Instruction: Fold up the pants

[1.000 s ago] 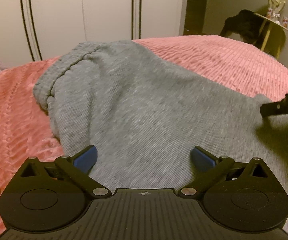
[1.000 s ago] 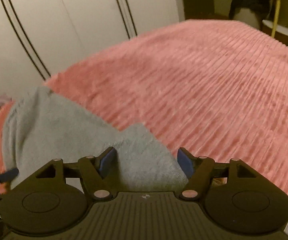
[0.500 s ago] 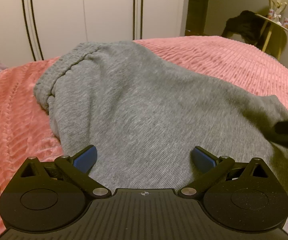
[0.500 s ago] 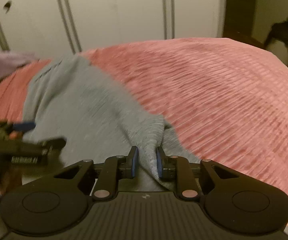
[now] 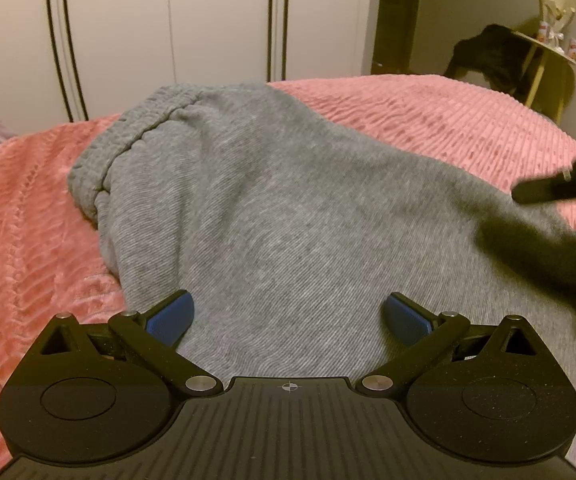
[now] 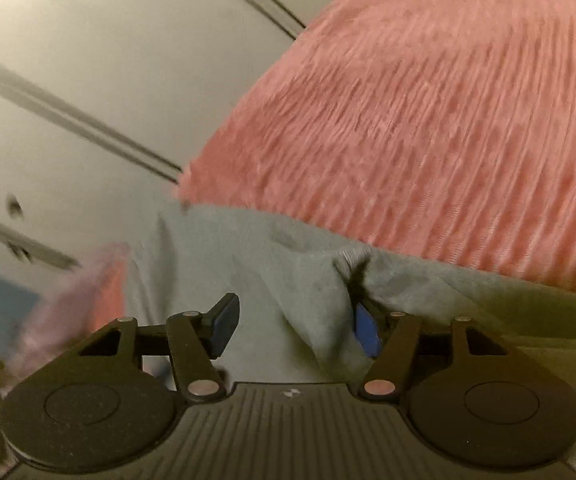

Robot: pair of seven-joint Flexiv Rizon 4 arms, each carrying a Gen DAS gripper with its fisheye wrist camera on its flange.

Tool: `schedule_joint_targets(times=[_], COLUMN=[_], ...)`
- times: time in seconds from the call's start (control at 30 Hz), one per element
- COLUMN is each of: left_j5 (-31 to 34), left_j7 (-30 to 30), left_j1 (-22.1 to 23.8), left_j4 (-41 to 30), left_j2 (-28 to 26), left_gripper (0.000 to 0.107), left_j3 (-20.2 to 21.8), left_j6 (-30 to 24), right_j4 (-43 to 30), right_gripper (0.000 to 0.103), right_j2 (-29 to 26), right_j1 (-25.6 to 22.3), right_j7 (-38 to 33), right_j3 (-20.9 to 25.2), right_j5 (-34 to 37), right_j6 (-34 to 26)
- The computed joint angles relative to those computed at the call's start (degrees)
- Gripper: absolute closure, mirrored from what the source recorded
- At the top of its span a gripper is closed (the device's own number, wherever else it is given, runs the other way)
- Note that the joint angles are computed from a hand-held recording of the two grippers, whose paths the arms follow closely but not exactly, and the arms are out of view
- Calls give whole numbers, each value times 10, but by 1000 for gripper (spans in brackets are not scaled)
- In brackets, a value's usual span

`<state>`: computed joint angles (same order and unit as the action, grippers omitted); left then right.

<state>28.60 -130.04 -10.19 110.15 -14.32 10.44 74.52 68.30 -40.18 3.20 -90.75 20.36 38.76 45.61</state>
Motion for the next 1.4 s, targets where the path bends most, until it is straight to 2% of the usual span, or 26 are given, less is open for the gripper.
schedule_joint_targets(times=[0.03, 0.07, 0.13, 0.17, 0.27, 0.33, 0.37, 0.43, 0.5, 0.57, 0.7, 0.73, 0.77, 0.8, 0.87, 0.9, 0.93, 1.0, 1.03, 1.07, 1.1, 1.13, 1.2, 1.3, 1.37, 1.4], left_j5=[-1, -1, 0, -1, -5, -6, -7, -9, -11, -8, 1, 2, 3, 4, 4, 3, 1, -9, -14, -16, -17, -17, -13, -4, 13, 31], left_j7=[1, 1, 0, 1, 5, 7, 8, 8, 9, 6, -4, -5, -7, -8, -12, -18, -23, -26, -28, -31, -35, -39, -46, -52, -67, -83], left_j1=[1, 2, 0, 1, 3, 1, 1, 2, 2, -2, -8, -8, -9, -9, -7, -5, -2, 5, 7, 6, 5, 2, -4, -11, -20, -29], left_j4=[0, 0, -1, -1, 0, 2, 2, 4, 6, 4, -2, -3, -3, -4, 0, 5, 10, 21, 26, 29, 32, 33, 30, 22, 14, 8], left_j2=[-1, -1, -3, -3, -5, -5, -5, -4, -4, -5, -6, -6, -6, -5, -2, 0, 2, 4, 5, 6, 7, 7, 6, 5, 7, 10], left_gripper=[4, 4, 4, 4, 4, 4, 4, 4, 4, 4, 4, 4, 4, 4, 4, 4, 4, 4, 4, 4, 4, 4, 4, 4, 4, 4], left_j3=[-1, -1, 0, 0, 0, 1, 2, 3, 4, 7, 10, 10, 9, 9, 8, 8, 8, 8, 9, 12, 16, 21, 29, 35, 42, 49], left_j6=[2, 3, 4, 6, 12, 13, 13, 17, 21, 18, 9, 8, 6, 5, 10, 19, 31, 52, 64, 72, 79, 83, 81, 70, 58, 47], right_j4=[-6, -8, 0, 5, 8, 42, 53, 70, 103, 144, 216, 232, 242, 259, 288, 292, 290, 278, 276, 270, 267, 280, 334, 430, 522, 569], right_gripper=[61, 67, 87, 91, 92, 90, 88, 85, 85, 85, 85, 85, 88, 90, 95, 103, 103, 103, 103, 103, 103, 103, 103, 100, 95, 88], right_j2=[-5, -6, -2, -1, -10, -6, -7, -5, 11, 40, 89, 98, 106, 111, 108, 99, 91, 71, 68, 68, 74, 86, 129, 205, 273, 308], right_j1=[-3, 1, 17, 29, 51, 107, 127, 151, 159, 139, 50, 43, 48, 68, 138, 173, 198, 227, 245, 255, 250, 250, 253, 217, 222, 205], right_j7=[3, 8, 18, 29, 76, 138, 173, 257, 286, 254, 134, 113, 98, 121, 221, 270, 314, 377, 425, 437, 431, 456, 469, 480, 529, 568], right_j3=[4, 1, -14, -26, -50, -111, -136, -174, -186, -151, -10, 4, -2, -26, -115, -161, -199, -244, -275, -288, -282, -283, -286, -258, -280, -280], right_j5=[10, 11, -4, -21, -68, -160, -184, -214, -231, -230, -210, -205, -199, -227, -322, -357, -377, -396, -429, -427, -415, -441, -459, -447, -466, -497], right_j6=[2, 13, 53, 76, 120, 168, 186, 210, 254, 305, 356, 348, 333, 330, 339, 348, 350, 364, 348, 333, 319, 316, 344, 395, 431, 443])
